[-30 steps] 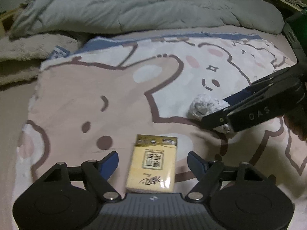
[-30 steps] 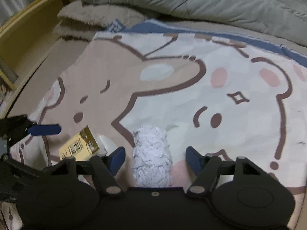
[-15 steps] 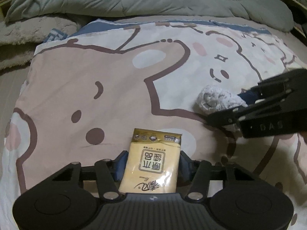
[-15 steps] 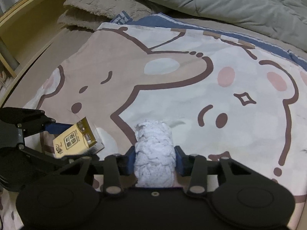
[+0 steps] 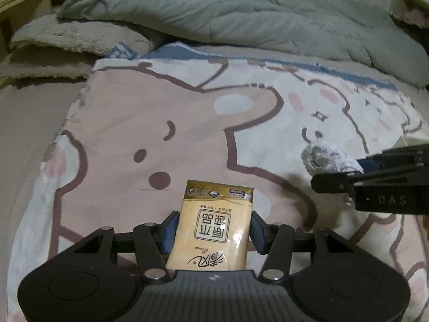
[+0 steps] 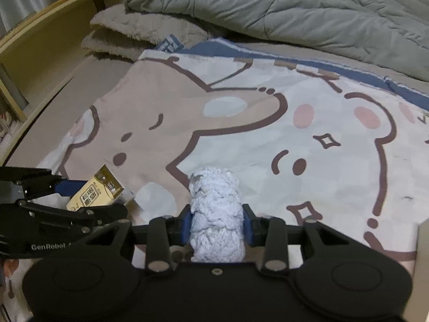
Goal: Organize objects
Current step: 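Grasp the yellow tissue pack with the left tool while the right tool grasps the white knitted roll, then carry the tissue pack and knitted roll over the white box with both tools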
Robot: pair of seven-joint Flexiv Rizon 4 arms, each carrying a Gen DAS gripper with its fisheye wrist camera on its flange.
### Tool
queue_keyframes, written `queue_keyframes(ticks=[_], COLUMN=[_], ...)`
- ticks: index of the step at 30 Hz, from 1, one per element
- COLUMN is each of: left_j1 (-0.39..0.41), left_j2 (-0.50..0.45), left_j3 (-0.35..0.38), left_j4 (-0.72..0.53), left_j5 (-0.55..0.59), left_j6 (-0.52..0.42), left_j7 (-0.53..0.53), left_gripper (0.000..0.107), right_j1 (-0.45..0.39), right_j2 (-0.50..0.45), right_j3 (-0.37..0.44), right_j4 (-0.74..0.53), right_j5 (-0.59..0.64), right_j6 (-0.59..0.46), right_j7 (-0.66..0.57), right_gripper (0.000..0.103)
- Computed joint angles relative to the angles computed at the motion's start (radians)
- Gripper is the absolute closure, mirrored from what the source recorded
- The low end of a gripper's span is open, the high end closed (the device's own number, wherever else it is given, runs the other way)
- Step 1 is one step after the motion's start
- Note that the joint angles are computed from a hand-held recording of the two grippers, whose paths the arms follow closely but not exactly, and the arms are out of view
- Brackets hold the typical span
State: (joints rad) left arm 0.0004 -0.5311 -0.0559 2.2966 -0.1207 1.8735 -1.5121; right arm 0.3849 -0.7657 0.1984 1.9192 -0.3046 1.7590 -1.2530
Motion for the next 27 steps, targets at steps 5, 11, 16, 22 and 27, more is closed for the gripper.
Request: queue_keyframes(ticks=[5, 11, 16, 22, 27], left_j1=[-0.041, -0.143, -0.293, -0.480, -0.640], left_j2=[0.059, 0.125, 0.169, 0.205, 0.214], left_j3=[0.024, 0.093, 0.190, 0.277, 0.318], left_j4=[0.043, 0.082, 0.105, 0.124, 0.126], left_j5=[-0.027, -0.088, -0.195, -0.387, -0.603], left_j6=[0.019, 0.035, 0.041, 0.053, 0.076], left_j7=[-0.043, -0.067, -0.042, 0.031, 0.135], left_gripper=[0.052, 0.052, 0.052, 0.052, 0.052], right_j1=[0.026, 0.058, 0.078, 0.098, 0.108], right_j2=[0.065, 0.144, 0.207, 0.279, 0.330], right_j3=[-0.026, -0.061, -0.080, -0.101, -0.114], right_j4=[0.070, 0.143, 0.203, 0.272, 0.327], right_j5=[0.030, 0.060, 0.089, 0.133, 0.176], right_j6=[0.055, 0.104, 0.145, 0.183, 0.212], right_j7=[0.007, 0.005, -0.007, -0.031, -0.058], right_gripper=[0.065, 0.065, 0.065, 0.065, 0.065])
